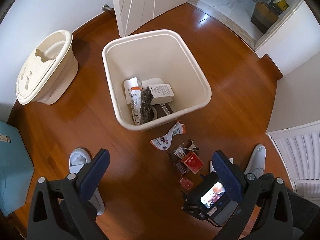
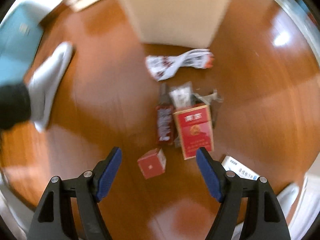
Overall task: Collect trash
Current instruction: 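Grasp the small red box from the floor with the right tool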
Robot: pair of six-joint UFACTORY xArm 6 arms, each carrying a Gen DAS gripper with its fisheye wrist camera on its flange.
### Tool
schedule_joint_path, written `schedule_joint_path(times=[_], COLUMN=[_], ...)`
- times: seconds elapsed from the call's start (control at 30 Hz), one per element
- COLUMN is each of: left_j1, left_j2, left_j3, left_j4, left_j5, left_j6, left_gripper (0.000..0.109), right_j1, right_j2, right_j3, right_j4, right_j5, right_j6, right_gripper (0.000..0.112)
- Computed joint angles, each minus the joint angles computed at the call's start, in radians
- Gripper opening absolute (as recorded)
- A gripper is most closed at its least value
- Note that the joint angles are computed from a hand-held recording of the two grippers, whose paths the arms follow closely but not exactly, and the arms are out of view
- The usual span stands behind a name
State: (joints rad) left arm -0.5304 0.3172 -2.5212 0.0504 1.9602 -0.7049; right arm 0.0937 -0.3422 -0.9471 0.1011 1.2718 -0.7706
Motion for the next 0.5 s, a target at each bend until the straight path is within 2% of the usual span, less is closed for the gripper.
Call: schedule_joint_path(times=[0.17, 0.2, 0.33, 0.43, 0.5], left_j1=[0.007, 0.008, 0.011, 0.015, 0.02], left_j2=[-0.024, -0.022, -0.019, -0.027, -0.036], left_j3=[0.043, 0.04, 0.041, 0.065, 0.088], left_j4=[-0.003, -0.003, -0.003, -0.01, -0.021], left_j5=[-0.011, -0.01, -0.008, -0.013, -0.022], left_j6=[0.001, 0.003, 0.005, 0.003, -0.002], left_gripper=[0.103, 0.103, 0.103, 0.103, 0.103], right_j1=[0.023, 0.02, 0.022, 0.029, 0.024], right_j2=[-0.041, -0.037, 0.003, 0.008, 0.014], right_j3=[0.121, 0.126, 0.132, 0.156, 0.151], right_j4=[-0.099, -0.107, -0.125, -0.127, -0.111], right_j5=[-0.081, -0.087, -0.092, -0.108, -0.102], right_j6=[-0.045, -0.048, -0.04, -0.053, -0.041], right_gripper=[0.076, 0.072, 0.043, 0.033, 0.032])
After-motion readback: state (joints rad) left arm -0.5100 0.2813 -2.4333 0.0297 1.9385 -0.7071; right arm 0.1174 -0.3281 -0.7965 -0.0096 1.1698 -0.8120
